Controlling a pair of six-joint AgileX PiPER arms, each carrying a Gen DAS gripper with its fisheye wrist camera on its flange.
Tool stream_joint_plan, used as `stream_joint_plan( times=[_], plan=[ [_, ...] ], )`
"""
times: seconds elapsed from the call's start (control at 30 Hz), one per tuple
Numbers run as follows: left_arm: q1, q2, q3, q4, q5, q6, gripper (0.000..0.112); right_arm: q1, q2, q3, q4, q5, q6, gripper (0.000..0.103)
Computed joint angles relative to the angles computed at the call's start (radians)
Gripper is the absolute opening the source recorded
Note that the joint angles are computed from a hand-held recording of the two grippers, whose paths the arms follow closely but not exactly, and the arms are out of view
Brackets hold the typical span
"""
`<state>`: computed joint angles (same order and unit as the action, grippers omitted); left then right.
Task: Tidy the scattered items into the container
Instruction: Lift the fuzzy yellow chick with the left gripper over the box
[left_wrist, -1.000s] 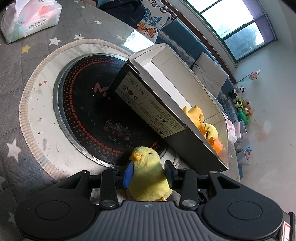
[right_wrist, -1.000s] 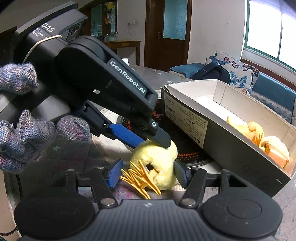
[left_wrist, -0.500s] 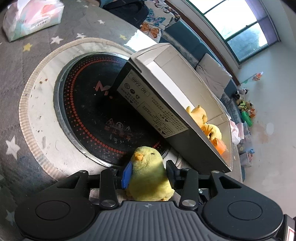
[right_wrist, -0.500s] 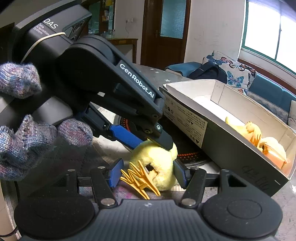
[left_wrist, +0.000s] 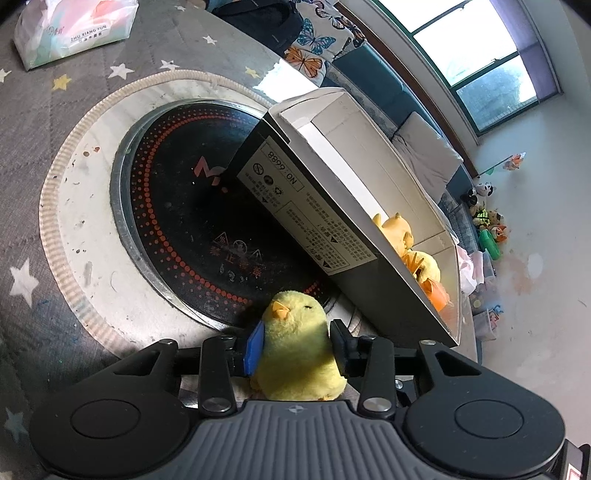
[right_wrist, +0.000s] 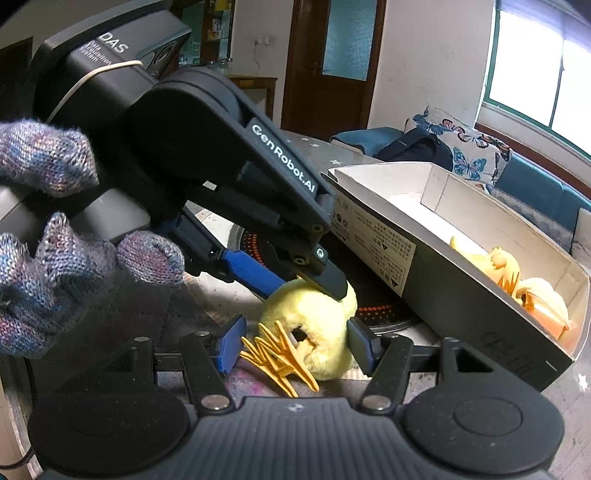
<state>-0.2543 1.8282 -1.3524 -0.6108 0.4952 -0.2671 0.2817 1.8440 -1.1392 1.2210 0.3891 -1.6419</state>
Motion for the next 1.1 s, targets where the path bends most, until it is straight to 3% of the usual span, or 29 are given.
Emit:
stream_joint_plan(
  times=[0.13,0.27,0.47,1.1],
  plan=[
    [0.000,0.002,-0.003,-0.002,0.002,0.000,0.042,-0.015,0.003,-0.015,-0.038,0.037,0.019,0.073],
    [-0.001,0.006,-0.009,0.001,0.005,0.006,0.042,0.003,-0.020,0.046,0.098,-0.025,-0.166,0.068],
    [0.013,0.021,-0.027,-0.023,0.023,0.020,0.042,0.015,-0.006,0.053,0.147,-0.052,-0.233,0.065],
    [-0.010,0.020,-0.042,0.043,0.043,-0.076,0.045,0.015,0.010,0.035,0.155,-0.051,-0.250,0.064]
  ],
)
